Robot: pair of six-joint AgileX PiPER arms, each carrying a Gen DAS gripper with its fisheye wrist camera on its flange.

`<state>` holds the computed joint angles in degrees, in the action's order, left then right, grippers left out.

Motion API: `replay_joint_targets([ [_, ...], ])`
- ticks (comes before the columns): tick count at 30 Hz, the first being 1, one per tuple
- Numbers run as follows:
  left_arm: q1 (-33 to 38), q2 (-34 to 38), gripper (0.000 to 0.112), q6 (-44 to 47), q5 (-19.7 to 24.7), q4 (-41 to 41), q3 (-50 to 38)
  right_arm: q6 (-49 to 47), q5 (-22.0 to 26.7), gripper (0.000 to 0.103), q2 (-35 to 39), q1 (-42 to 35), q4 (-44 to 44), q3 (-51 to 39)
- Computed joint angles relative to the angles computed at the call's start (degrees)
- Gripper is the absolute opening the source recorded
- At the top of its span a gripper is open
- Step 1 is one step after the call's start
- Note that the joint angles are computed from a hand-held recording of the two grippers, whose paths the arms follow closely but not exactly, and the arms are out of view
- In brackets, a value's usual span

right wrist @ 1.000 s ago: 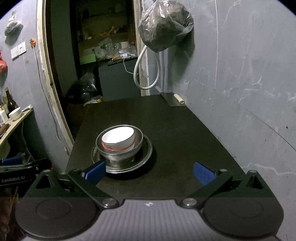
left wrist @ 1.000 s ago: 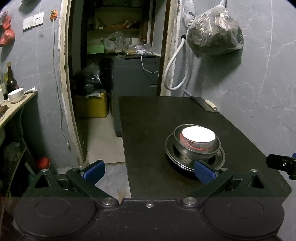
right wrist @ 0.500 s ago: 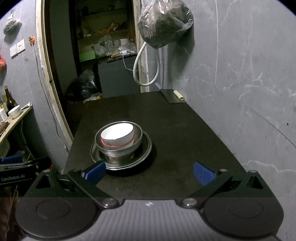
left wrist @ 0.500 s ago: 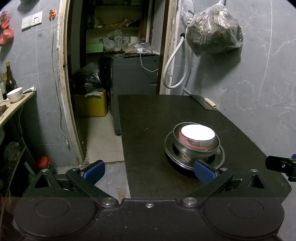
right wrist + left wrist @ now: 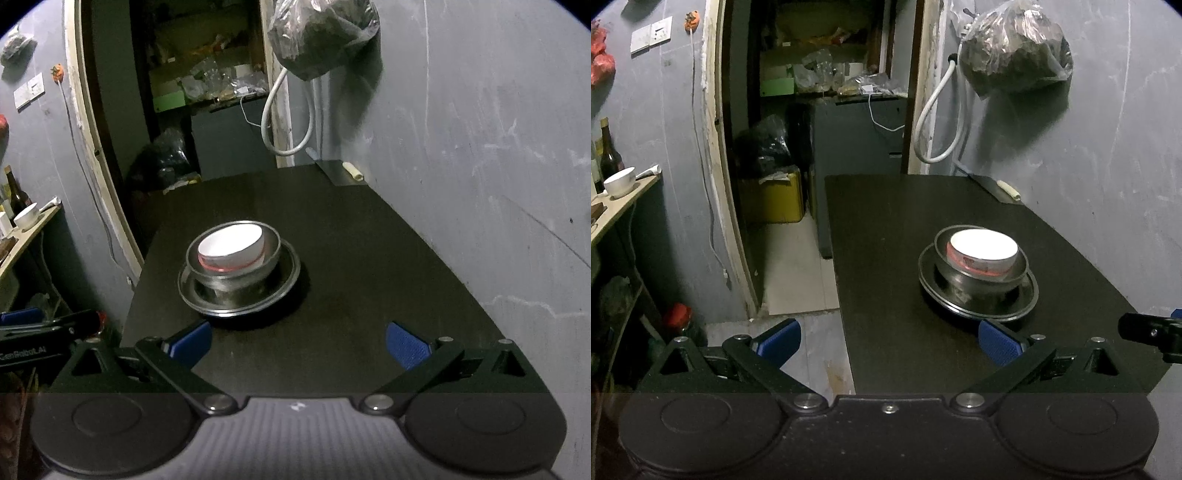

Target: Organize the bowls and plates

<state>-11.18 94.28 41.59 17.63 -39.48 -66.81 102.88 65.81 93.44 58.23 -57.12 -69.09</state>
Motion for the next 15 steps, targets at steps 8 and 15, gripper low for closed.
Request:
replay_joint_targets([
  [8, -0.1, -1.3, 0.102, -2.1, 0.9, 3.1, 1.7, 1.8, -0.1, 0.103, -0.3, 1.1, 1.8, 1.4],
  [15, -0.3, -2.1, 0.102, -3.9, 0.8, 5.1, 2.6, 2.2, -0.7, 0.103, -0.8, 1.3, 2.5, 2.4],
])
